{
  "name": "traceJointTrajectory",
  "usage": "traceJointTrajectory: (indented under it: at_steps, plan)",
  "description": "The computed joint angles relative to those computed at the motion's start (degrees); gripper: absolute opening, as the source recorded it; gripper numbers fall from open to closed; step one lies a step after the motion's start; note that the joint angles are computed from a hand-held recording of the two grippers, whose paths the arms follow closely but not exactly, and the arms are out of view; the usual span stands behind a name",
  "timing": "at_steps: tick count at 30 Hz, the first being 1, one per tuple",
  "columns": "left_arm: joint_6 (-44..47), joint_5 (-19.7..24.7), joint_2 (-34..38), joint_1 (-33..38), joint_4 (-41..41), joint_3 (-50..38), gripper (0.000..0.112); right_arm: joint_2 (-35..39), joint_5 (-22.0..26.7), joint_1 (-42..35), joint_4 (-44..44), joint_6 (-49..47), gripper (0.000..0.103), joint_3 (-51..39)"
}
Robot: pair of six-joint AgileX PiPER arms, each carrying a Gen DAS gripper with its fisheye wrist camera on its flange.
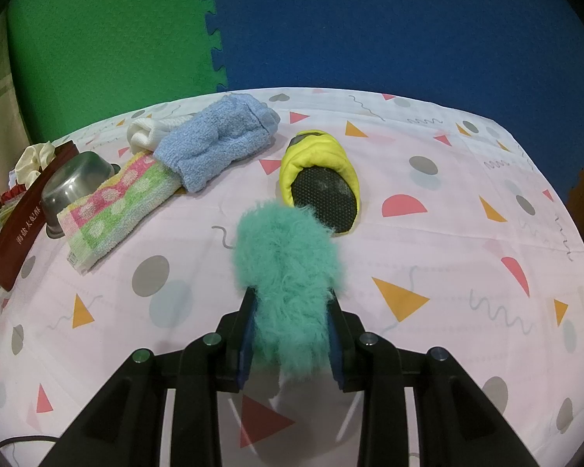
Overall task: Organize soft objects
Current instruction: 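Lower the cream scrunchie into the gold tin tray and open the left tool, then carry the green fluffy scrunchie into the gold tin tray and open the right tool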
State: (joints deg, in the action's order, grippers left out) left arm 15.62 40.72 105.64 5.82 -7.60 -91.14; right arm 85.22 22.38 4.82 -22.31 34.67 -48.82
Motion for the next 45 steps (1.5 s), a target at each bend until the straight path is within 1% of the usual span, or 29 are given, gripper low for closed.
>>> traceJointTrajectory:
  at_steps: [3,7,9,15,21,24,27,30,31,34,38,42,45]
  plan:
    - [-2.06,-2.45,-1.88,0.93,1.91,3.66,0.058,0.03,0.49,0.61,-1.99,2.11,0.03,-0.06]
    - [-1.63,-3.56,-2.96,2.93,1.0,6.01,0.059,0.08,1.34,1.42,-3.85,3.96,0.028,-0.38]
    - [-1.48,-4.06,-3.29,3.77,0.75,6.81,0.062,-0.06,1.7,1.91,-4.64,5.59,0.026,-0.38]
    - [-2.24,-6.78,-4.61,5.51,1.38,10.01,0.064,-0.22,3.41,4.12,-5.57,8.5,0.024,-1.01]
    - [-2.07,-8.19,-5.38,6.6,1.12,11.77,0.065,-1.01,5.35,7.19,-6.29,10.96,0.024,-2.11]
    - [-2.48,-7.84,-5.36,6.83,1.85,11.66,0.066,-1.37,6.44,8.77,-5.59,11.12,0.024,-3.19]
    - [-1.69,-7.21,-5.12,7.77,0.39,11.15,0.067,-1.37,8.12,11.0,-6.52,12.16,0.024,-4.8]
    - [-1.44,-6.33,-4.65,8.88,-0.89,10.23,0.072,-1.36,9.47,13.24,-7.08,12.96,0.024,-6.41]
    - [-1.78,-6.08,-4.44,9.24,-0.92,9.91,0.072,-1.22,9.82,13.93,-6.95,12.87,0.024,-7.11]
    - [-4.27,-6.37,-4.12,9.56,1.25,9.52,0.072,-0.5,10.66,16.17,-6.76,13.0,0.024,-9.38]
    - [-6.11,-5.86,-3.31,10.23,3.05,8.45,0.073,1.44,11.24,19.18,-5.7,12.24,0.024,-13.01]
    - [-6.61,-3.19,-1.49,12.07,1.79,5.67,0.075,4.41,12.18,22.2,-3.97,9.76,0.024,-18.08]
    - [-7.8,-2.36,-0.71,13.29,1.88,4.43,0.076,7.35,12.51,24.33,-1.73,7.48,0.024,-22.7]
